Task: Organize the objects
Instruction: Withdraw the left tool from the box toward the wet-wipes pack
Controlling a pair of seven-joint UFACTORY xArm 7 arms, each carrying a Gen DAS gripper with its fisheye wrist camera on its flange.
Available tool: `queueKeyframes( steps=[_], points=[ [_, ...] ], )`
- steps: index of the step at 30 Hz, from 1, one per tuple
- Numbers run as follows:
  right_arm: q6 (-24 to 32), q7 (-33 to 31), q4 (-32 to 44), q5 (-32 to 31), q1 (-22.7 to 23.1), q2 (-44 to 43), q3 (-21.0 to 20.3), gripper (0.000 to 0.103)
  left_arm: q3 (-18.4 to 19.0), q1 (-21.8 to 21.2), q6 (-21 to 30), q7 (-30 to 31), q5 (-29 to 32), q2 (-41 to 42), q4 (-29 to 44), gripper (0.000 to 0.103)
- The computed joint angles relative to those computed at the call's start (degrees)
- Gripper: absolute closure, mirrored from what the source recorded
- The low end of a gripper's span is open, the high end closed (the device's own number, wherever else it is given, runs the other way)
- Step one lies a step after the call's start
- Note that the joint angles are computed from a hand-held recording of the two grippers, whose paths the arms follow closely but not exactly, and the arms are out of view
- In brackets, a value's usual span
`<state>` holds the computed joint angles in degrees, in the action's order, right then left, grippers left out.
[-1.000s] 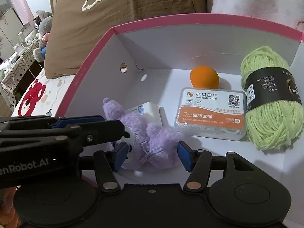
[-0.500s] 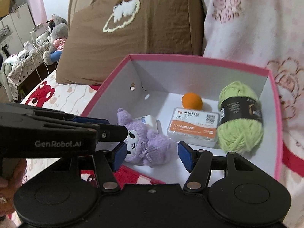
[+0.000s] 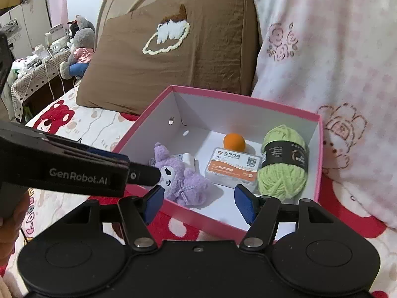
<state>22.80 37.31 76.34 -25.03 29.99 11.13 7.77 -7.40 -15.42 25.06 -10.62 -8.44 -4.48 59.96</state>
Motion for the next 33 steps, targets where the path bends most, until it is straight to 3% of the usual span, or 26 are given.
queueKeyframes(
  steps=[9, 14, 18, 28, 33],
  points=[
    [1.1, 0.4, -4.6, -2.3, -0.9, -6.4, 1.6, 0.023, -1.1, -0.2, 2.3, -3.7, 5.4, -4.4, -1.1, 0.040],
    [1.6, 1.1, -6.7, -3.3, -2.2, -9.6, 3.2, 0.018, -1.0, -0.7, 3.7, -3.4, 4.9, -6.9, -1.9, 0.038],
    [2.4, 1.9, -7.7, -4.3, -3.0, -11.3, 4.4, 0.008, -1.5, -0.4, 5.1, -4.4, 6.4, -8.6, -2.7, 0.031],
    [6.6, 0.4, -9.3, -3.2, -3.9, -15.5, 7.0, 0.006, -1.9, -0.5, 7.5, -4.2, 7.5, -13.5, -4.7, 0.007],
    [7.5, 2.0, -11.0, -5.9, -4.8, -18.1, 8.4, 0.004, -2.7, 0.1, 9.4, -6.3, 9.1, -15.5, -5.5, 0.007]
  ],
)
